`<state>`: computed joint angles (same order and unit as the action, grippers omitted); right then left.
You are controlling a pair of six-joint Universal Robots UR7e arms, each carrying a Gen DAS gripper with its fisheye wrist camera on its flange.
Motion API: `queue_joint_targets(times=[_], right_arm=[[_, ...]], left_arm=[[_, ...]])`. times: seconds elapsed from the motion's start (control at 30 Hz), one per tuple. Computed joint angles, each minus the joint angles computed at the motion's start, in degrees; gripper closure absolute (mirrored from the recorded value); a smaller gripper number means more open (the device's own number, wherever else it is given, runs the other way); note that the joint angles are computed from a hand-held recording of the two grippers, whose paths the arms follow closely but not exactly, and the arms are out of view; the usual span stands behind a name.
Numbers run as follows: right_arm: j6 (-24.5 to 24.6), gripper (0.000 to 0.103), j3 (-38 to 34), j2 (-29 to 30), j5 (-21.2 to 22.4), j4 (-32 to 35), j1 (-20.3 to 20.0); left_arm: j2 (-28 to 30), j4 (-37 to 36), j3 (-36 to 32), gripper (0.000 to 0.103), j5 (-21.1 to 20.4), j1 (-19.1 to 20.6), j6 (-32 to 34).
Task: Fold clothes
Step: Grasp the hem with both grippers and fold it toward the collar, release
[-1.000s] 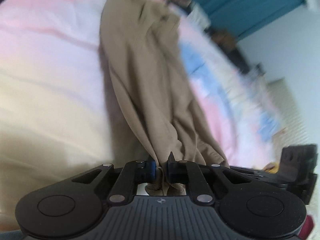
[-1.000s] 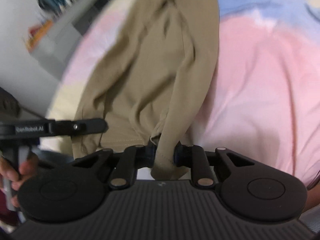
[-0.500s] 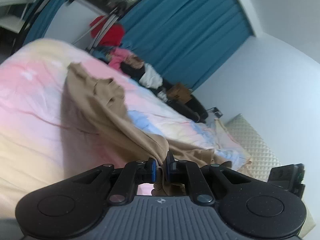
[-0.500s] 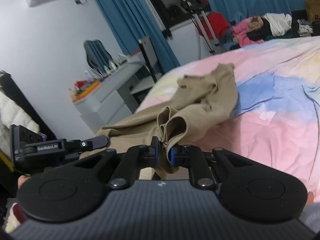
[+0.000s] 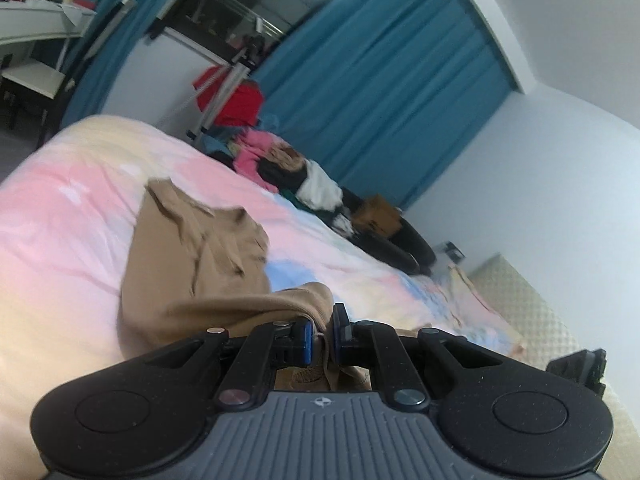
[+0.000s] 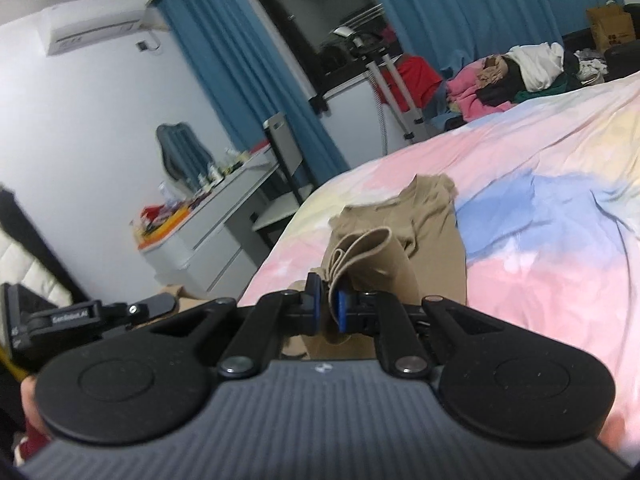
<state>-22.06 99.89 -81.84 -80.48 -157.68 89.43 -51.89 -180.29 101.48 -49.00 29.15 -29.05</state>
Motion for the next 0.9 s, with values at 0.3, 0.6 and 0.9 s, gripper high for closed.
queue_joint_targets(times=[0.3,0.6,0.9], right_arm=[[2.58,0.091,-21.15,21.73,-7.39,-2.49,1.68],[-1.00,0.091,-38.35,38.28,-13.54,4.07,-0.44],[-4.87,0.089,-42.64,43.04,-17.57,3.84,-0.25]], left_arm=[[12.04,9.15,-22.72,0.093,3.57,11.04,10.62],[23.54,15.65,-36.03,0.093,3.27,21.66,14.17],[26.51,15.05,-37.61,0.089,2.99,23.79,20.43]])
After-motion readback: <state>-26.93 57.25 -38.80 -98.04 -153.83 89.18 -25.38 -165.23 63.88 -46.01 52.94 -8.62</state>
